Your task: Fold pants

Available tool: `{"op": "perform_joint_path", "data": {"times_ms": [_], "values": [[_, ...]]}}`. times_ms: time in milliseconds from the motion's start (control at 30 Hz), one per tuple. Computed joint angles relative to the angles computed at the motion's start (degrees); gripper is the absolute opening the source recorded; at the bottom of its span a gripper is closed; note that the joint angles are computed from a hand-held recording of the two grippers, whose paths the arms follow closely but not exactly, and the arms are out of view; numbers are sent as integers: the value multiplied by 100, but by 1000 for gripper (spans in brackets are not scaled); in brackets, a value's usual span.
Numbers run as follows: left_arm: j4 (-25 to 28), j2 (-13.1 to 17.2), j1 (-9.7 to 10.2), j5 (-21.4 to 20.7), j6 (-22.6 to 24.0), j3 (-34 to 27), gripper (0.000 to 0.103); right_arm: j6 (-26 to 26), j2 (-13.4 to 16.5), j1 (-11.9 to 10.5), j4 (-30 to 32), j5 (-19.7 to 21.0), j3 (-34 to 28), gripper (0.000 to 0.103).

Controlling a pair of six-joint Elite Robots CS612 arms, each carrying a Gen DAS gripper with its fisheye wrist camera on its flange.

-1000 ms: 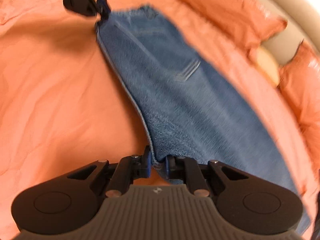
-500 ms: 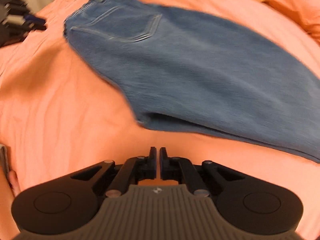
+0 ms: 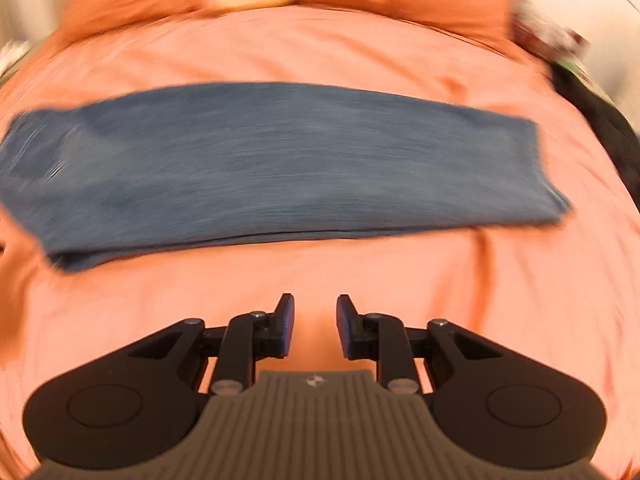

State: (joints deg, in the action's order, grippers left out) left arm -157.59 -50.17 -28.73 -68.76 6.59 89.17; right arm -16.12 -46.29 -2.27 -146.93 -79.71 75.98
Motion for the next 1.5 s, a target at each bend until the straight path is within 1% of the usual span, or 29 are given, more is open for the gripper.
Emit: {"op": "perform_joint_path", "data": {"times_ms": [33,133,167,233,267,333,400,433,500,600,733,767,867,933,1000,1100,1167,1200,1233,1267,1300,1333,1433,1500], "values": [[137,77,17,41,-222,-159,29,195,31,-76,4,-7,-58,34],[583,331,86,192,-716,-682,29,765,170,-279,-35,-19,-278,37],[735,414,120,136,-846,-860,29,972,232,-339,-71,-26,-362,37],[1017,545,202,-126,-1099,-1155,27,1446,410,-424,-113,-6,-601,43],[1198,595,231,-240,-1180,-1289,27,1683,489,-495,-136,45,-709,45],[1637,734,264,-379,-1255,-1575,23,2146,674,-591,-121,129,-950,45],[2072,863,257,-354,-1215,-1795,23,2582,914,-640,-108,175,-1257,45],[2207,920,257,-330,-1210,-1868,23,2765,1017,-678,-132,218,-1379,45],[2222,976,269,-332,-1312,-1893,23,3109,1216,-744,-210,315,-1611,45],[2125,987,332,-503,-1551,-1865,23,3476,1534,-795,-257,395,-2012,44],[2271,1025,381,-677,-1710,-1964,23,3812,1949,-838,10,454,-2613,38],[2343,1046,382,-681,-1747,-2013,23,3928,2043,-847,50,462,-2739,38],[2502,1119,369,-611,-1739,-2139,22,4203,2302,-875,131,538,-3080,38],[2519,1151,363,-578,-1715,-2173,21,4330,2452,-895,109,576,-3277,37],[2553,1187,371,-592,-1707,-2225,20,4444,2592,-917,117,640,-3472,37],[2657,1241,387,-639,-1675,-2332,18,4775,2778,-945,205,743,-3730,37],[2704,1270,380,-605,-1585,-2390,16,4806,2798,-932,119,674,-3736,35],[2700,1283,365,-552,-1488,-2416,13,4675,2800,-906,114,567,-3758,32],[2654,1289,348,-494,-1347,-2429,11,4452,2799,-875,109,468,-3785,25],[2609,1293,332,-446,-1214,-2443,11,4210,2793,-847,74,359,-3793,22],[2555,1293,327,-467,-1074,-2463,11,4037,2771,-830,9,308,-3770,17],[2468,1290,329,-533,-949,-2475,11,3900,2737,-817,-53,260,-3733,15],[2119,1313,307,-631,-517,-2549,12,3501,2655,-803,-161,217,-3685,14],[1998,1418,286,-737,-310,-2747,12,3285,2575,-800,-182,220,-3632,14]]}}
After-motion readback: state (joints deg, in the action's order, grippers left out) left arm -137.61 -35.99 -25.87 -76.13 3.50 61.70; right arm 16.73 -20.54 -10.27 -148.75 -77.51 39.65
